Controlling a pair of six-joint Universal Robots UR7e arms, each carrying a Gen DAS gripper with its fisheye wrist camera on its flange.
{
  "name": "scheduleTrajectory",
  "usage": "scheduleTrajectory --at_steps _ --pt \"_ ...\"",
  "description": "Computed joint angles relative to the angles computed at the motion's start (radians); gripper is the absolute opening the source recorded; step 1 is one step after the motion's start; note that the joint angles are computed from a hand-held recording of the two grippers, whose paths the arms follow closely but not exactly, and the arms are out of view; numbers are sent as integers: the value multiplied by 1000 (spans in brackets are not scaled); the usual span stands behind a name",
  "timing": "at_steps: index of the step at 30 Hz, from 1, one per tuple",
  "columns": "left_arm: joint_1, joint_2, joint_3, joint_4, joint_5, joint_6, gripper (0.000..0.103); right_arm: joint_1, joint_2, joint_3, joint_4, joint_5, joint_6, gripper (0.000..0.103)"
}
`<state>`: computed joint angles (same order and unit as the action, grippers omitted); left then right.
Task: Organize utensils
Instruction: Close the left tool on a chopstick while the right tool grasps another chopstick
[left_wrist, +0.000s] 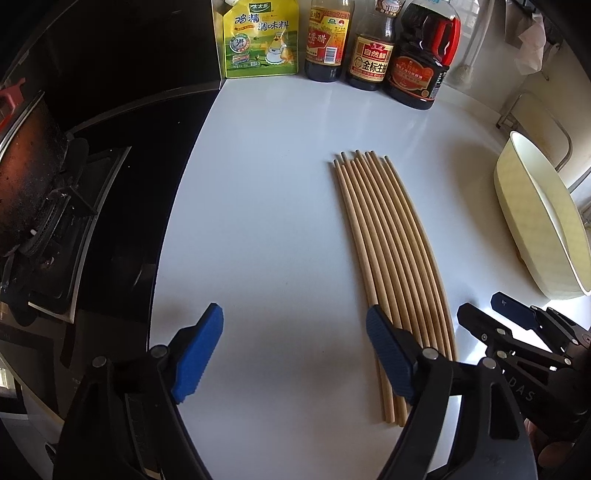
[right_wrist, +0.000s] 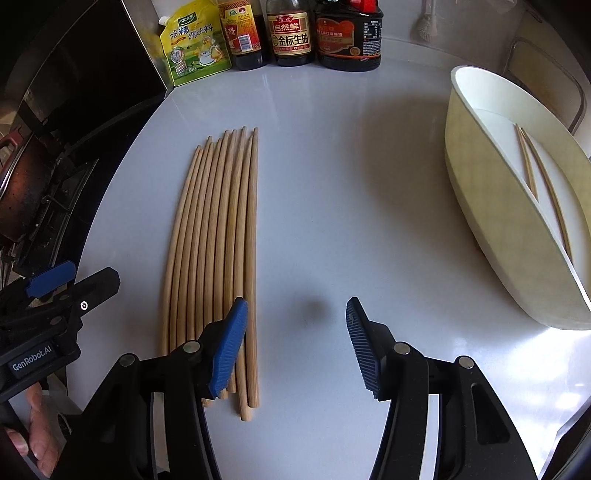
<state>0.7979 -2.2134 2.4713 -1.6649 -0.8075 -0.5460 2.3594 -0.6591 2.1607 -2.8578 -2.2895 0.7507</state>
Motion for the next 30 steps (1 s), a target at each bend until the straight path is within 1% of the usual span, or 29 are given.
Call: scheduleTrajectory --at_steps 5,8,12,21,30 --pt "21 6 13 -34 -6 12 78 0 23 -21 20 -14 -29 53" --pt "30 15 18 -49 -10 19 78 0 29 -31 49 -27 -25 53" --pt "36 18 25 -77 -17 28 78 -3 30 -32 54 -21 -29 53" --pt "46 55 38 -125 -34 57 78 -14 25 -27 50 -28 -24 53" --pt "54 80 48 -161 -33 80 78 -22 11 -5 38 -42 -17 53"
